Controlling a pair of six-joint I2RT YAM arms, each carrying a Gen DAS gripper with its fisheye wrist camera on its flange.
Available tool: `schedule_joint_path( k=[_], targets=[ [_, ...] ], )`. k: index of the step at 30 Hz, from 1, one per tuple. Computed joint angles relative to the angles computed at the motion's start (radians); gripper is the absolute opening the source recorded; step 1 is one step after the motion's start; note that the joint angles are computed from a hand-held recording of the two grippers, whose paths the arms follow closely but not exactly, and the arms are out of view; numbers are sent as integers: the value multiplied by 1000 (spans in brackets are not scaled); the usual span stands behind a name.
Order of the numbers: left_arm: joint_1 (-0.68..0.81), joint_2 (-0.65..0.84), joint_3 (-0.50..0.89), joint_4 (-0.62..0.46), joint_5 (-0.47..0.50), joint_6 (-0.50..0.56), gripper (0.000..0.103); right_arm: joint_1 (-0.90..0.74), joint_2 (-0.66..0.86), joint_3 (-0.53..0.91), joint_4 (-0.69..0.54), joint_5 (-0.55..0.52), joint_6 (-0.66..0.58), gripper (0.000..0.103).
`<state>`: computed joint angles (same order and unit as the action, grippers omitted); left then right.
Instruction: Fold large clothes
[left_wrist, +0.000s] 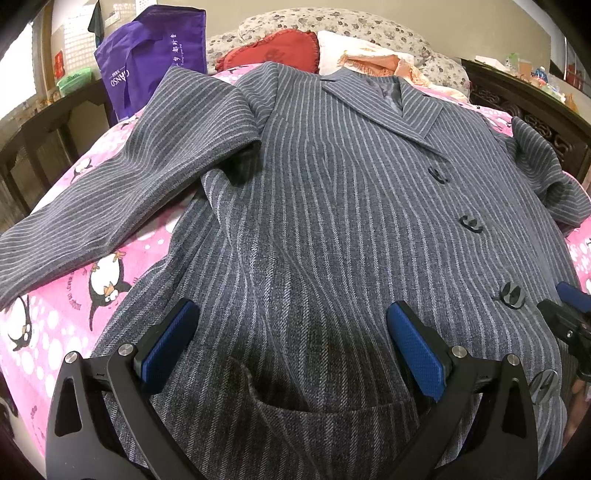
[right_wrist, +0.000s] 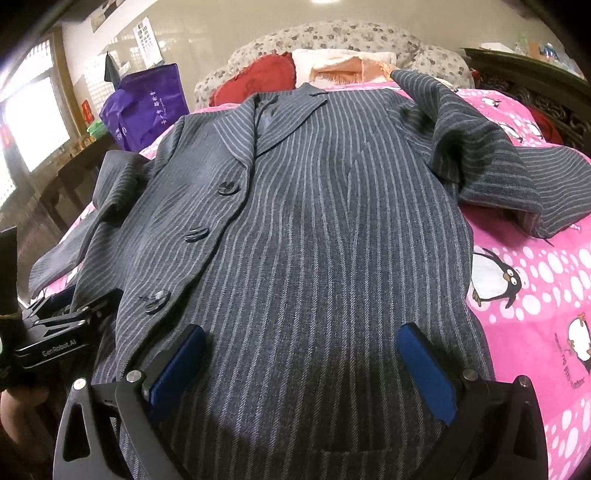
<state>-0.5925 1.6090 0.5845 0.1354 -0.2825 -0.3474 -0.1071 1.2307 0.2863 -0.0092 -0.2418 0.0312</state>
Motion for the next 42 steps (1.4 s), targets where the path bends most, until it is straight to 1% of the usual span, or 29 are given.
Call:
schedule_joint_path(
  k=[11,19,25,34,42],
  targets=[
    [1,2,2,1,1,0,103,-41,-6,-13,13,-56,-9,103],
    [8,-14,-30,41,18,7,103,-9,9,-8,27,-19,14,103],
    [11,-25,-49,60,20,11,103,47,28,3,32,53,38,103],
    [16,-31,-54,61,28,13,103,44,30,-3,43,51,40,103],
    [13,-22,-25,19,25,11,103,52,26,-5,45,56,50,103]
  ],
)
